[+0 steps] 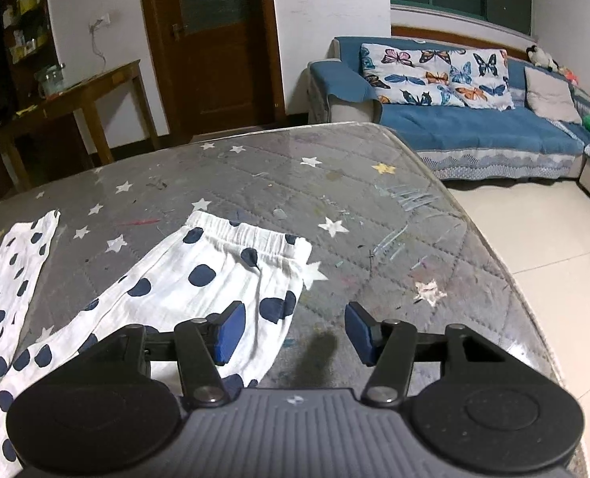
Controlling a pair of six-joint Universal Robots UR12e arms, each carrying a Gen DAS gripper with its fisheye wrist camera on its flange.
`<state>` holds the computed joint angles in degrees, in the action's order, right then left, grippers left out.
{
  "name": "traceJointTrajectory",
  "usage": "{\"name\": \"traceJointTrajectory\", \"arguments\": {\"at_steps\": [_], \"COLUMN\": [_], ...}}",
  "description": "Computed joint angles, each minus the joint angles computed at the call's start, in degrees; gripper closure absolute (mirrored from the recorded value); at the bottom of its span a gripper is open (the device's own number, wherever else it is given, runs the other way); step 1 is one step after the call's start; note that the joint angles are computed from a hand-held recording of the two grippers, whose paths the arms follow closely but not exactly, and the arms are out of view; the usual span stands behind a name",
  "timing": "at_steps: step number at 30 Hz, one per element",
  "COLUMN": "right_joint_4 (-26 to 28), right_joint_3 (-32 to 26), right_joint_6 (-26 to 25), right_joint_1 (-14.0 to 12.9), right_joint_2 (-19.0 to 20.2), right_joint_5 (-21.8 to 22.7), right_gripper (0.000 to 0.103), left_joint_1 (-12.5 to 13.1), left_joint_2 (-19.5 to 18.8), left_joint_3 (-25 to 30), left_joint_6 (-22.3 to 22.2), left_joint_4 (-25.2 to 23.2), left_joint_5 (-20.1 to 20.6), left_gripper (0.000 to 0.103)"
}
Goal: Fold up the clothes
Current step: 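Grasp the pant leg edge with the left gripper and lift it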
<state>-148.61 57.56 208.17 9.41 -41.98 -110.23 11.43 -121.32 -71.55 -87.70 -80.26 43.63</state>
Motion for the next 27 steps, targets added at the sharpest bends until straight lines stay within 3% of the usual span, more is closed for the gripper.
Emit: {"name": "traceJointTrajectory", "arguments": {"at_steps": [1, 3, 5, 10, 14, 16, 17, 27], "right_joint_4": [-0.3, -0.8, -0.6, 0.0, 1.5, 2.1, 2.5, 5.9], "right_joint_3": [0.0, -0.4, -1.4, -4.4, -7.0, -7.7, -8.1, -13.6], "right_joint_6": [0.2, 0.5, 1.0, 1.7, 3.0, 3.0, 3.0, 5.4], "right_joint_1": [-0.1, -0.3, -0.4, -0.6, -0.7, -0.7, -0.7, 0.0], "right_joint_2": [0.1, 0.6, 1.3, 3.4, 4.8, 5.1, 5.3, 6.6], "right_joint_5": [0.5, 1.2, 1.5, 0.7, -0.5, -0.6, -0.9, -3.6], "right_gripper": [0.052, 0.052, 0.054, 0.056, 0.074, 0.079, 0.09, 0.096], "left_joint_1": [0.0, -0.1, -0.1, 0.5, 0.9, 1.1, 1.2, 3.2], "left_joint_2": [-0.1, -0.6, -1.4, -3.2, -4.3, -4.8, -5.0, -5.6], "left_joint_3": [0.1, 1.0, 2.8, 7.2, 9.9, 11.0, 11.4, 11.7], "left_joint_6": [-0.6, -2.0, -3.2, -4.7, -5.6, -5.9, -6.0, -9.1], "left_joint_4": [0.3, 0.1, -2.4, -9.7, -13.6, -15.1, -15.7, -15.1], "left_joint_5": [0.0, -0.1, -0.1, -2.2, -4.0, -4.7, -5.1, -9.4], "left_gripper": [0.062, 0.08, 0.091, 0.092, 0.092, 0.092, 0.092, 0.093]}}
